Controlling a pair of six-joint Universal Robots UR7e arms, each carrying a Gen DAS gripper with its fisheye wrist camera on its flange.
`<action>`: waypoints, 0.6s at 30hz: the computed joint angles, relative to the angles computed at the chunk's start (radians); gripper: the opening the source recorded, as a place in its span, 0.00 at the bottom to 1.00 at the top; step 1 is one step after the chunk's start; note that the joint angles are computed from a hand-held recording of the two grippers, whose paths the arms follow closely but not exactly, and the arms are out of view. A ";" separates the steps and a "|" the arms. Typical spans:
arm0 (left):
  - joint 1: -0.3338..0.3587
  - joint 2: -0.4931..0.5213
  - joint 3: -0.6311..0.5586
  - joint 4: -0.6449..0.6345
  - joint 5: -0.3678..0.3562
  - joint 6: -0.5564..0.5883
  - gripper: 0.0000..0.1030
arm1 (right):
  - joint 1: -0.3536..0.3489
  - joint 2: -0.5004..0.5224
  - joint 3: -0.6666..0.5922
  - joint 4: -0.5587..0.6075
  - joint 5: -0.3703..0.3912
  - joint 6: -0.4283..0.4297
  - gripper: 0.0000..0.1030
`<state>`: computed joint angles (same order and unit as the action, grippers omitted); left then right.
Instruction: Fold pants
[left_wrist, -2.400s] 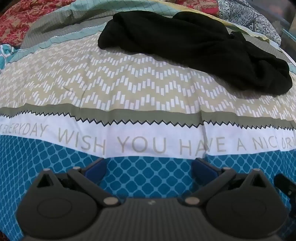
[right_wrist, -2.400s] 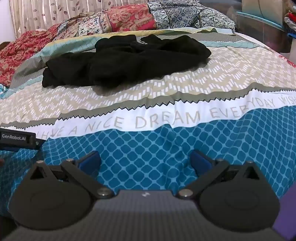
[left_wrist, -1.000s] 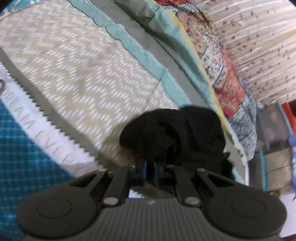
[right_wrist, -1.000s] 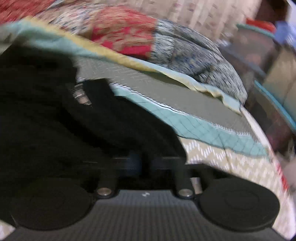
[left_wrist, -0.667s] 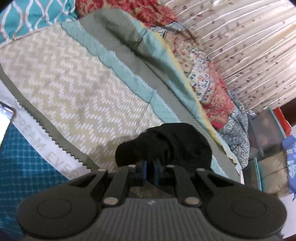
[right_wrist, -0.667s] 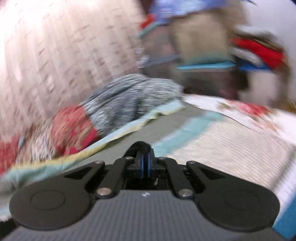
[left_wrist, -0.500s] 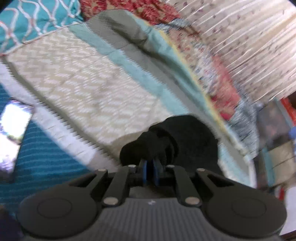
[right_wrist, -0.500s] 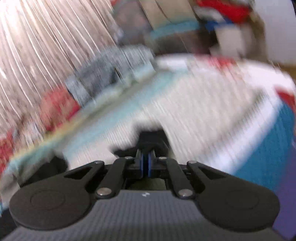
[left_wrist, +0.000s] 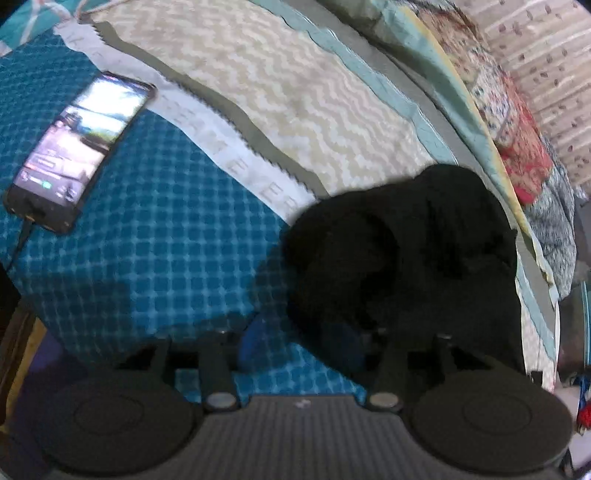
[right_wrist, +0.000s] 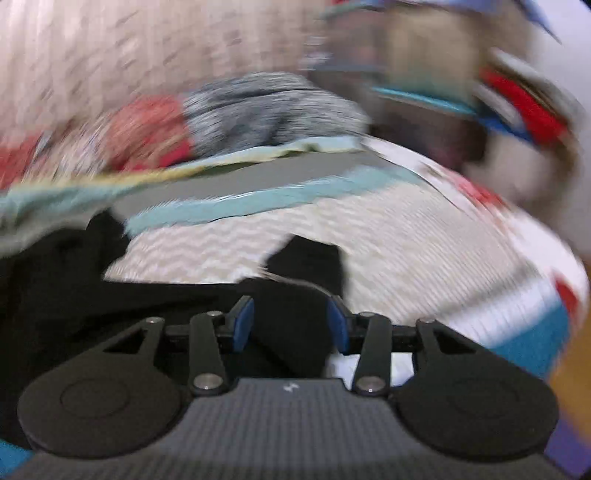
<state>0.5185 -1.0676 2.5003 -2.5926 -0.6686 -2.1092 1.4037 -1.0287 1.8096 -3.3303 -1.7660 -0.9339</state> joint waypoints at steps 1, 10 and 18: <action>0.003 0.015 -0.001 -0.050 0.000 0.033 0.46 | 0.014 0.039 -0.030 0.021 -0.021 -0.064 0.45; 0.099 0.176 -0.072 -0.373 -0.038 0.248 0.34 | 0.032 0.176 -0.189 0.113 -0.170 -0.219 0.14; 0.124 0.224 -0.131 -0.317 -0.067 0.268 0.04 | -0.042 0.010 -0.177 0.019 -0.038 0.188 0.08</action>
